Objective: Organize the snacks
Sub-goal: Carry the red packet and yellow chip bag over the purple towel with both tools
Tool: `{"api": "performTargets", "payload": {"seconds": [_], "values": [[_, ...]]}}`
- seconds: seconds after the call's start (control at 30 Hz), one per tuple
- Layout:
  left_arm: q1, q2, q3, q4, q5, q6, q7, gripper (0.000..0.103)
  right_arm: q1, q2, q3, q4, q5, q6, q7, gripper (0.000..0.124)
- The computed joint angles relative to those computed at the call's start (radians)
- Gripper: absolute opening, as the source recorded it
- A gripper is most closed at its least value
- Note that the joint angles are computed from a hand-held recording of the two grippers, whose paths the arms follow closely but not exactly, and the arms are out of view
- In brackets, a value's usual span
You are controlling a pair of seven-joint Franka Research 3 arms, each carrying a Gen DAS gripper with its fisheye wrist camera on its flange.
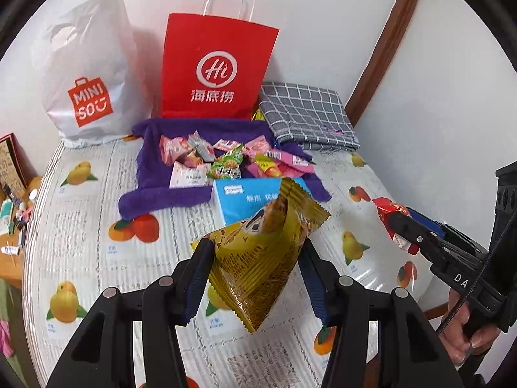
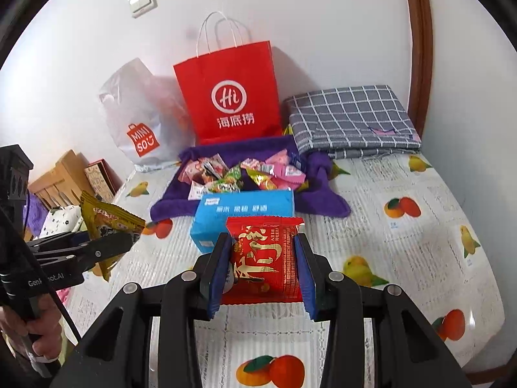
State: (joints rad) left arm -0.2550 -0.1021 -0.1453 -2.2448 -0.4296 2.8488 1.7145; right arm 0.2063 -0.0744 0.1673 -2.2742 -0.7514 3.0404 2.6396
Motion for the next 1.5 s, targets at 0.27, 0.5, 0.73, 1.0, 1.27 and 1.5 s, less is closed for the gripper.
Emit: {"api": "performTargets", "payload": {"seconds": [0.27, 0.5, 0.73, 1.0, 1.27, 1.5], "values": [[0.036, 0.069, -0.017, 0.109, 0.081, -0.002, -0.049, 0.052, 0.028, 0.060, -0.042, 0.102, 0.031, -0.010, -0.074, 0.039], [0.083, 0.156, -0.039, 0.231, 0.206, -0.013, -0.130, 0.052, 0.080, 0.159, -0.104, 0.219, 0.196, 0.010, -0.247, 0.039], [0.128, 0.266, -0.065, 0.377, 0.283, -0.044, -0.164, 0.052, 0.083, 0.282, -0.100, 0.364, 0.432, -0.013, -0.487, 0.039], [0.163, 0.428, -0.089, 0.576, 0.339, -0.086, -0.187, 0.052, 0.078, 0.443, -0.080, 0.589, 0.653, -0.083, -0.721, 0.039], [0.173, 0.542, -0.092, 0.731, 0.404, -0.112, -0.214, 0.052, 0.087, 0.603, -0.089, 0.841, 0.806, -0.177, -0.877, 0.039], [0.189, 0.658, -0.106, 0.857, 0.409, -0.159, -0.212, 0.052, 0.109, 0.730, -0.106, 1.017, 0.903, -0.249, -0.982, 0.039]]}}
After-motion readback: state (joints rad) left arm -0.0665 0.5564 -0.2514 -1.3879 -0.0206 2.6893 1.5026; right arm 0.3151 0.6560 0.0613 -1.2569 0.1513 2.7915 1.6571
